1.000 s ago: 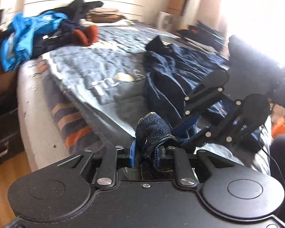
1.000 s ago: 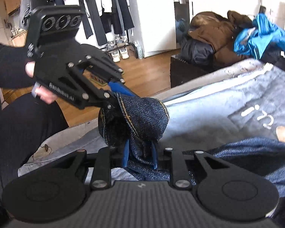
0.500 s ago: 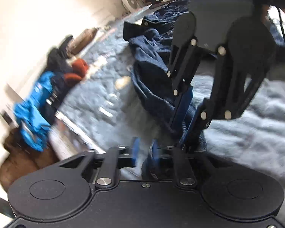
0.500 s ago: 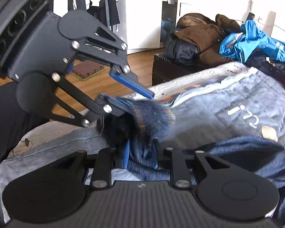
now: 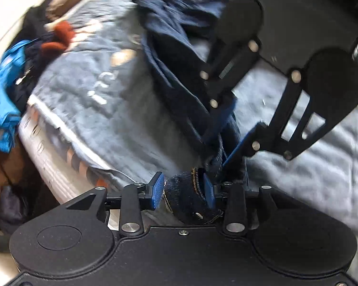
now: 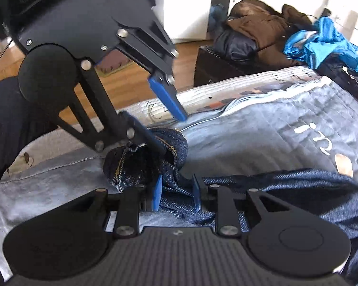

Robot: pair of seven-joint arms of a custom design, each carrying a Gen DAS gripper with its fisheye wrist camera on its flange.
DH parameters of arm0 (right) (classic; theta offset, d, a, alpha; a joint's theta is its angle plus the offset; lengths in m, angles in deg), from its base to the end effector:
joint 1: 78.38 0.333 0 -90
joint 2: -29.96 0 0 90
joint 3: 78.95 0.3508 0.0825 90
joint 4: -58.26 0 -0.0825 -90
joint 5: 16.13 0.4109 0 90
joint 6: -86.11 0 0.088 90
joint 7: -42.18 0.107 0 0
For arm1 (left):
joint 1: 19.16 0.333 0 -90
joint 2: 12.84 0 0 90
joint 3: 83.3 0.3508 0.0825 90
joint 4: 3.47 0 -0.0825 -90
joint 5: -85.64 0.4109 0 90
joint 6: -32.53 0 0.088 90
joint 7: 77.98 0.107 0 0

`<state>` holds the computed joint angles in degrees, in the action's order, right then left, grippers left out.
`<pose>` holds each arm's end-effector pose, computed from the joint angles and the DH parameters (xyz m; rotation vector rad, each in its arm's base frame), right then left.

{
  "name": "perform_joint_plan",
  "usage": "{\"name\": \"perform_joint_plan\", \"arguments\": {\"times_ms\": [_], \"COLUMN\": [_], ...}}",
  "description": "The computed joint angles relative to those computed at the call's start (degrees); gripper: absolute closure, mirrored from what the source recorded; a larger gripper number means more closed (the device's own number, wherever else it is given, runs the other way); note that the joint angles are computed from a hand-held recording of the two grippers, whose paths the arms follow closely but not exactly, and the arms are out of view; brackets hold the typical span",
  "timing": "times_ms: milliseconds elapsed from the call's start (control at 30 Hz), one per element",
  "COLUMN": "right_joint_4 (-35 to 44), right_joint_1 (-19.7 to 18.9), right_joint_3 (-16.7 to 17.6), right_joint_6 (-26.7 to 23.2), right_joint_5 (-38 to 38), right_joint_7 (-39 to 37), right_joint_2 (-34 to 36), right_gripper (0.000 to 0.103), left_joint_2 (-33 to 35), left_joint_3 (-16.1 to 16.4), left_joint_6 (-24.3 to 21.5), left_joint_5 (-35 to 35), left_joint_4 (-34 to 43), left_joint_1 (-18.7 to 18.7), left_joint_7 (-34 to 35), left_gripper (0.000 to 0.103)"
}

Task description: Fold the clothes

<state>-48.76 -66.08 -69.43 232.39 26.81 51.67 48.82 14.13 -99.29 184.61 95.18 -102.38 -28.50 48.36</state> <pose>0.6475 0.2391 0.3940 -2.4580 0.4552 -0.2107 0.6779 -0.2945 0.3886 -0.5792 2.6812 -0.4305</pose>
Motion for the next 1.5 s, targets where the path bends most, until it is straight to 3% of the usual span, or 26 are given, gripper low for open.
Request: {"name": "perform_joint_plan", "arguments": {"times_ms": [67, 100, 133, 200, 267, 300, 500, 667, 700, 733, 767, 833, 867, 900, 933, 1000, 1133, 1200, 1233, 1300, 1400, 1500], "right_joint_4": [0.21, 0.33, 0.62, 1.09, 1.03, 0.49, -2.07, -4.91, -5.68, -6.01, -6.32, -6.56, -6.53, -6.42, -6.30, -5.28, -5.15, -4.67, -4.48, -4.11, -3.14, -4.48], "right_joint_1": [0.64, 0.94, 1.26, 1.97, 2.57, 2.52, 0.69, -1.86, -1.97, -1.65, -1.23, 0.02, 0.70, 1.08, 1.49, 3.98, 5.29, 5.49, 5.56, 4.57, 3.64, 1.47], "right_joint_3": [-0.36, -0.52, -0.74, -1.24, -1.51, -1.23, 1.19, 4.28, 4.78, 4.82, 4.70, 3.83, 3.24, 2.88, 2.46, -0.57, -0.92, -0.90, -0.93, -0.11, 0.28, 2.41], "right_joint_6": [-0.12, -0.20, -0.40, -1.11, -1.03, -0.28, 3.54, 7.68, 9.04, 10.06, 10.84, 11.92, 12.22, 12.05, 11.82, 9.35, 10.66, 10.65, 10.48, 9.72, 8.12, 9.72], "right_joint_5": [-2.22, -3.34, -4.44, -6.98, -9.33, -9.50, -4.21, 8.30, 11.16, 12.88, 14.03, 14.13, 13.16, 12.46, 11.36, 1.64, -6.70, -9.75, -11.22, -11.46, -10.28, -5.30], "right_joint_7": [0.28, 0.49, 1.29, 3.50, 4.93, 4.53, 0.27, -12.43, -15.90, -18.12, -19.79, -20.55, -19.75, -19.08, -18.04, -8.86, -4.52, -2.79, -1.98, -2.19, 0.78, -2.68], "right_joint_2": [0.03, 0.06, 0.21, 0.54, 0.78, 0.68, -0.05, -1.96, -2.45, -2.66, -2.92, -3.15, -3.14, -3.12, -3.08, -2.41, -1.97, -1.42, -1.14, -0.56, 0.05, -0.57], "right_gripper": [0.077, 0.077, 0.077, 0.077, 0.077, 0.077, 0.077, 0.076, 0.075, 0.075, 0.074, 0.074, 0.074, 0.074, 0.074, 0.073, 0.073, 0.073, 0.073, 0.073, 0.076, 0.078], "left_joint_2": [2.02, 3.36, 4.83, 7.32, 9.66, 10.22, 5.82, 1.23, 0.43, 0.05, -0.15, -1.51, -2.12, -2.91, -2.98, -3.62, -4.62, -3.44, -2.65, -0.49, -0.80, -1.46], "left_joint_3": [-0.11, 0.62, 1.90, 2.96, 0.49, -0.18, -2.12, -6.31, -7.20, -7.98, -9.23, -10.01, -8.56, -5.10, -2.96, 2.03, 14.71, 16.55, 16.47, 14.17, 6.64, -2.57], "left_joint_6": [-5.89, -8.43, -10.05, -11.10, -17.51, -19.23, -12.70, -5.68, -3.83, -3.03, -3.07, 1.28, 3.13, 4.91, 3.49, 5.23, 14.20, 15.20, 15.50, 15.41, 16.41, 14.85], "left_joint_5": [1.71, 2.96, 4.71, 6.30, 1.42, -0.95, -10.96, -25.29, -28.27, -31.27, -35.47, -39.02, -37.12, -33.16, -26.41, -14.83, 11.46, 16.32, 17.43, 17.02, 11.27, 0.42], "left_joint_4": [4.13, 6.42, 8.54, 11.16, 15.72, 16.90, 9.62, 1.22, -0.42, -1.30, -1.81, -4.15, -5.09, -6.33, -6.39, -7.61, -11.41, -10.67, -10.01, -7.63, -8.48, -9.18], "left_joint_1": [-0.52, -1.54, -2.95, -4.06, -2.04, -1.18, 3.92, 10.65, 11.81, 12.86, 14.34, 14.56, 12.76, 9.15, 7.10, 1.79, -10.50, -12.35, -12.37, -10.23, -2.66, 6.56], "left_joint_7": [3.78, 4.25, 3.51, 3.00, 5.27, 5.43, 3.27, 4.09, 4.68, 4.80, 4.72, 5.03, 5.95, 5.70, 2.19, -2.59, -15.72, -20.20, -21.58, -22.24, -21.64, -19.81], "left_gripper": [0.066, 0.060, 0.044, 0.031, 0.054, 0.057, 0.071, 0.078, 0.078, 0.094, 0.094, 0.094, 0.095, 0.095, 0.095, 0.094, 0.091, 0.092, 0.097, 0.098, 0.098, 0.098]}}
